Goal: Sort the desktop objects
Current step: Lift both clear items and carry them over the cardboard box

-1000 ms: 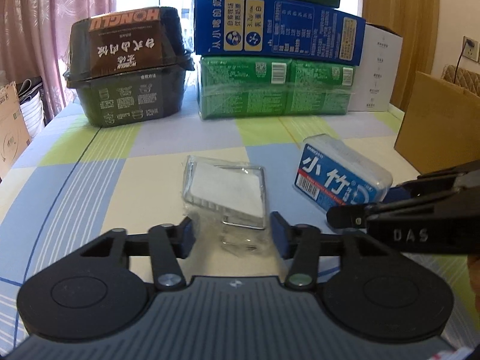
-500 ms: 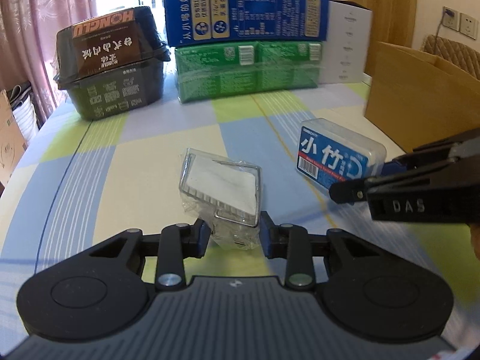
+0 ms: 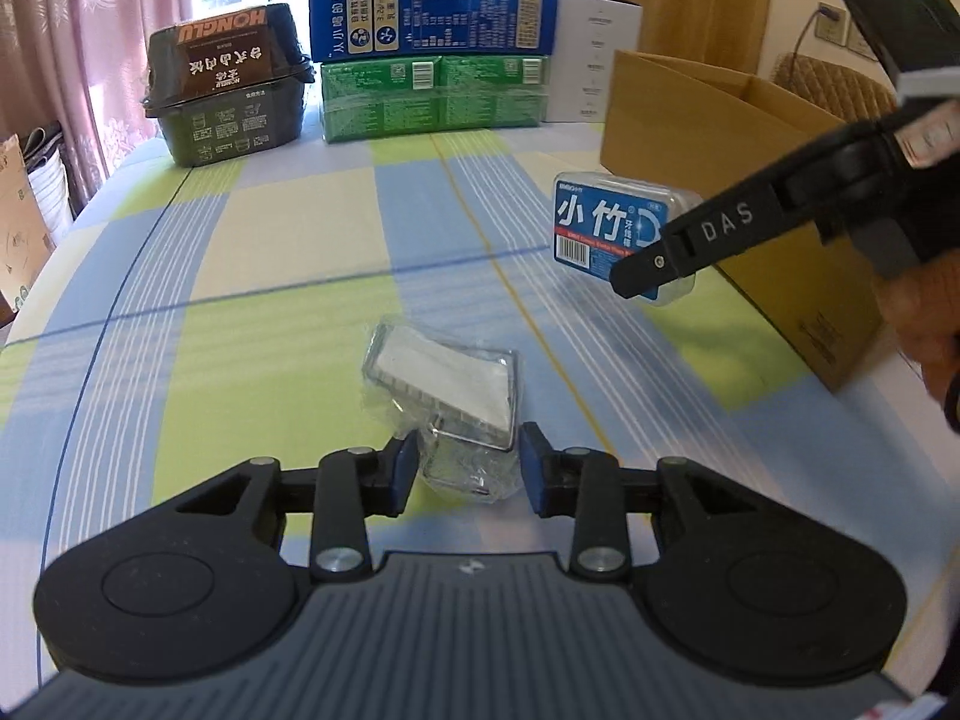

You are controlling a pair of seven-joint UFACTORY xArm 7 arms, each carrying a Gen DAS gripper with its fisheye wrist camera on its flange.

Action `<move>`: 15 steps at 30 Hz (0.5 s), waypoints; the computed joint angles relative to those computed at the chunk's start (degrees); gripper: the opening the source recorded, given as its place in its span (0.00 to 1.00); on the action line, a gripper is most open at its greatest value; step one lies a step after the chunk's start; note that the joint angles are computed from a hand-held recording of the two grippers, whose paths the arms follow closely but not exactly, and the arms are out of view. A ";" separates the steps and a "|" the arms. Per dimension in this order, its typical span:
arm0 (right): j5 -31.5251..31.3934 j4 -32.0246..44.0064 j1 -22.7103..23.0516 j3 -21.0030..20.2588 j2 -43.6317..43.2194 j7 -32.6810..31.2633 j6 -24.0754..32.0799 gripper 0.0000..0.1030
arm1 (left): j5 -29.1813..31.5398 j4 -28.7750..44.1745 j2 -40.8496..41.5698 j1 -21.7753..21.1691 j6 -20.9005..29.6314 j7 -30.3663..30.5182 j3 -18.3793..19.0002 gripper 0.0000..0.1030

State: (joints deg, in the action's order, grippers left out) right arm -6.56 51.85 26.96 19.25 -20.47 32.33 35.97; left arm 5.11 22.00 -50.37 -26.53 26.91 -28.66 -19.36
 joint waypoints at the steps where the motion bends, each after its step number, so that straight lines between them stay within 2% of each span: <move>1: 0.78 -0.45 0.58 -0.20 -0.43 -0.49 0.68 0.27 | 0.08 -0.50 -1.06 -0.26 0.68 -0.47 -0.72 0.36; 3: 1.81 -1.55 1.49 -0.29 -1.23 -1.42 1.16 0.27 | 1.21 -0.89 -2.19 -0.07 1.99 -0.87 -2.34 0.62; 8: 2.40 -2.87 2.02 -0.58 -1.59 -3.55 1.51 0.29 | 4.16 -0.40 -0.58 0.93 0.99 -0.08 -3.58 0.64; 10: 2.84 -3.17 1.61 -0.77 -1.62 -3.14 0.93 0.41 | 4.13 -0.02 1.07 1.52 -0.35 -0.69 -3.34 0.64; 11: 2.93 -3.21 1.38 -0.81 -1.56 -2.91 0.49 0.55 | 4.28 0.23 2.03 1.94 -0.98 -1.00 -3.43 0.64; 12: 2.85 -3.27 1.18 -0.77 -1.55 -2.73 -0.07 0.60 | 4.34 0.30 2.73 2.06 -1.57 -1.17 -3.33 0.64; 15: 2.47 -2.82 1.11 -0.78 -0.60 -3.73 -1.18 0.60 | 3.99 0.38 4.35 2.10 -2.84 -1.74 -2.64 0.62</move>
State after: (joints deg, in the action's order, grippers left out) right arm -4.08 49.02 28.07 18.47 -21.07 28.60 34.79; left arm 9.11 22.38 -46.02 -24.43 24.07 -30.40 -22.01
